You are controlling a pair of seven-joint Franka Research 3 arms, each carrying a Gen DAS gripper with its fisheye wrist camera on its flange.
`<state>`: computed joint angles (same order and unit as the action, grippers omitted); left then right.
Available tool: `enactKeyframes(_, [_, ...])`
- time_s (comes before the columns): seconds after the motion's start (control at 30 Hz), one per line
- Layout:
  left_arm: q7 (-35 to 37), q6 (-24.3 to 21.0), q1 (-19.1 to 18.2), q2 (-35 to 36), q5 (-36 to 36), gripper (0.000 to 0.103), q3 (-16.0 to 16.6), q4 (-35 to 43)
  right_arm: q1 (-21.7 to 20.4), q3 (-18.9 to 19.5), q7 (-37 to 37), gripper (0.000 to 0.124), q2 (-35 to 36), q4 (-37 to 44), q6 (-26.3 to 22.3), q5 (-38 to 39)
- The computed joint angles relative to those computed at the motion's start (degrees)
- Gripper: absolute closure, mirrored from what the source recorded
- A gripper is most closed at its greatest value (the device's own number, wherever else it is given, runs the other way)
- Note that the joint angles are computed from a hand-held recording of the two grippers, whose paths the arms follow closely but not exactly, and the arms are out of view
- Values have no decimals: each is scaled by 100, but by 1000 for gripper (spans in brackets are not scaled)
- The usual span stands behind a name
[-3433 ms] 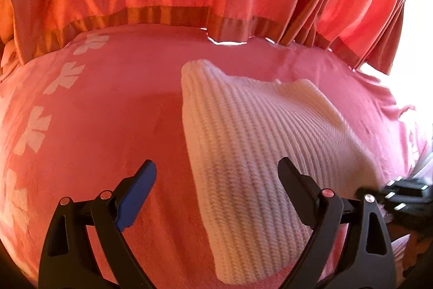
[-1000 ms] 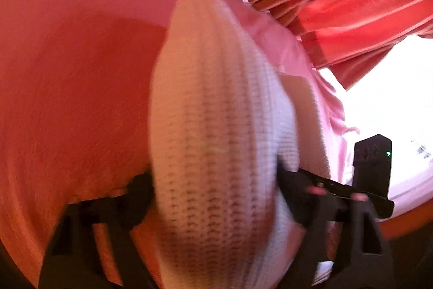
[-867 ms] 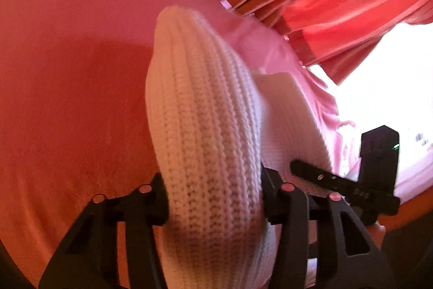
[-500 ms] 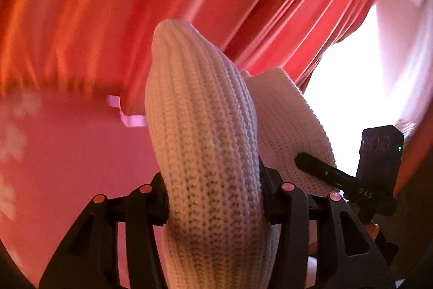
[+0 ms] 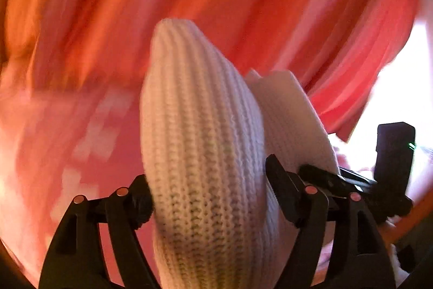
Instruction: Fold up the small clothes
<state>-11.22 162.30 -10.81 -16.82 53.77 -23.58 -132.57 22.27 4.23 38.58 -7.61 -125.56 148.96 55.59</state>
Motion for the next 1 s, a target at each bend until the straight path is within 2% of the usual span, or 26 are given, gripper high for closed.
enactKeyframes(0.03, [-3, -255, -1, 366, -305, 33, 61, -87, -67, 124, 608, 82, 406, 4, 366, -626])
enactKeyframes(0.07, [154, -683, -124, 637, -789, 41, 163, -133, -95, 137, 815, 88, 612, -43, 609, -851])
enactKeyframes(0.1, [253, -792, -213, 753, -988, 45, 254, -137, -123, 138, 1011, 88, 717, -96, 754, -1009])
enactKeyframes(0.13, [469, -771, -314, 765, -1221, 45, 369, -188, -167, 116, 1136, 88, 769, -74, 671, -1012])
enactKeyframes(0.17, [588, -609, -353, 704, -1176, 42, 430, -249, -242, 75, 902, 88, 760, 78, 269, -613])
enactKeyframes(0.2, [519, -572, -317, 517, -828, 38, 390, -329, -261, 86, 561, 78, 715, 147, 110, -262])
enactKeyframes(0.23, [328, -749, -256, 410, -464, 24, 262, -304, -260, 103, 373, 66, 679, 170, 127, -163])
enactKeyframes(0.27, [51, -1019, -191, 313, -54, 13, 108, -266, -230, 142, 175, 44, 704, 210, 350, -124])
enactKeyframes(0.3, [46, -1128, -210, 313, 8, 12, 116, -188, -203, 174, 129, 38, 738, 242, 463, -128])
enactKeyframes(0.37, [202, -1009, -273, 439, -247, 12, 305, -130, -190, 211, 386, 38, 1101, 514, 339, -340])
enactKeyframes(0.43, [336, -958, -344, 571, -692, 12, 438, -123, -238, 200, 948, 39, 1484, 862, -28, -714])
enactKeyframes(0.53, [817, -348, -356, 856, -1572, 14, 808, -363, -305, 244, 1474, 39, 1809, 1064, -411, -1116])
enactKeyframes(0.63, [1162, 639, -290, 1175, -2076, 23, 971, -582, -555, 431, 1140, 74, 2181, 1286, -818, -613])
enactKeyframes(0.67, [1113, 707, -248, 1226, -2059, 29, 936, -568, -630, 477, 1030, 86, 2158, 1307, -946, -404])
enactKeyframes(0.7, [987, 683, -188, 1224, -1838, 38, 876, -524, -607, 478, 1011, 91, 2052, 1238, -845, -411])
enactKeyframes(0.77, [866, 571, -143, 1180, -1519, 48, 793, -405, -555, 546, 559, 93, 1644, 939, -442, -123])
enactKeyframes(0.83, [410, 683, -26, 1094, -851, 53, 681, -302, -464, 568, 62, 93, 1156, 610, -100, 263])
enactKeyframes(0.9, [110, 579, 20, 1063, -373, 52, 568, -110, -318, 512, -275, 91, 910, 394, 307, 410])
enactKeyframes(0.93, [168, 335, -28, 1134, -349, 45, 544, 15, -245, 482, -204, 89, 898, 326, 593, 260])
enactKeyframes(0.97, [304, -63, -113, 1232, -421, 39, 528, 161, -182, 429, 268, 83, 1080, 321, 922, -292])
enactKeyframes(1.0, [458, -668, -226, 1386, -477, 38, 492, 386, -27, 208, 1099, 79, 1290, 380, 960, -1246])
